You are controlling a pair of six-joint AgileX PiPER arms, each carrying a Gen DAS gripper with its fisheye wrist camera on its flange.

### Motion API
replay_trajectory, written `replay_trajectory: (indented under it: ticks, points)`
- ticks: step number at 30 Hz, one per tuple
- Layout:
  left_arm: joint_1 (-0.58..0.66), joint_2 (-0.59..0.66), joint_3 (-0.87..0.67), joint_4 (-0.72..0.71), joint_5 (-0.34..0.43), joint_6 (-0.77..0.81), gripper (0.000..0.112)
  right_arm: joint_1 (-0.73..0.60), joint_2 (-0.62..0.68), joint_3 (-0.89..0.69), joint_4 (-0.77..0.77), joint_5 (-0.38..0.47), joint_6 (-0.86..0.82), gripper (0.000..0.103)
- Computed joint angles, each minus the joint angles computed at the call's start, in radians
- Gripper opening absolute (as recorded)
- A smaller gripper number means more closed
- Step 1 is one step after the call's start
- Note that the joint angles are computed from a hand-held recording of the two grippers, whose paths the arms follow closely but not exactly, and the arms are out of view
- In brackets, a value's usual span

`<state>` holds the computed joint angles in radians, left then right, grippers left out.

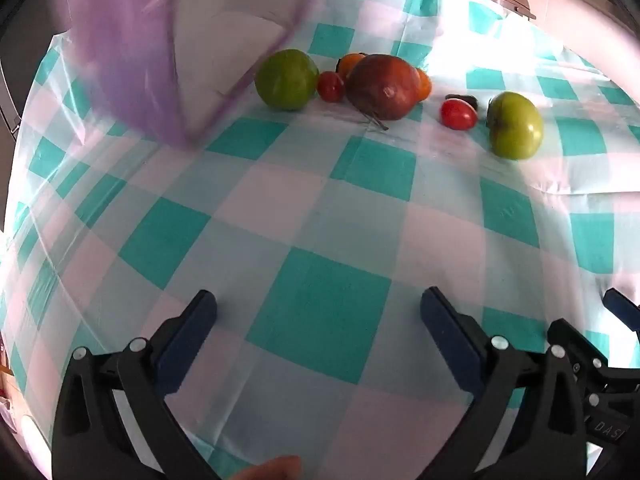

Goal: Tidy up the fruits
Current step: 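Move both tools toward the two green tomatoes on the cloth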

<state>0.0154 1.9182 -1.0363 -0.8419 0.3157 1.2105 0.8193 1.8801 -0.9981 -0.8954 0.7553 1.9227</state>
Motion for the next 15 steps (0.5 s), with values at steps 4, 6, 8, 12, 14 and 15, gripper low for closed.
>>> replay_trajectory:
  ticks: [4, 6, 8, 12, 14, 15]
  points:
    - [-0.005, -0.001, 0.001, -0.001, -0.008, 0.001, 0.102, 0.007, 0.004, -0.003, -0.006, 0.015, 0.003, 0.099]
    - [-0.007, 0.0, -0.002, 0.005, -0.008, -0.008, 0.102, 0.002, -0.002, -0.006, 0.002, 0.019, -0.012, 0.099]
    - [-0.011, 0.002, -0.006, 0.015, -0.008, -0.02, 0.102, -0.002, -0.005, -0.006, 0.003, 0.019, -0.017, 0.099]
    - [-0.017, 0.0, 0.001, 0.002, -0.015, -0.013, 0.102, -0.008, 0.008, -0.013, 0.001, 0.013, -0.019, 0.099]
    - [-0.015, 0.003, 0.001, -0.007, -0.015, -0.002, 0.102, -0.008, 0.007, -0.015, 0.003, 0.013, -0.023, 0.099]
    - [-0.015, 0.007, -0.005, -0.005, -0.013, -0.005, 0.102, -0.008, 0.006, -0.015, 0.003, 0.014, -0.023, 0.099]
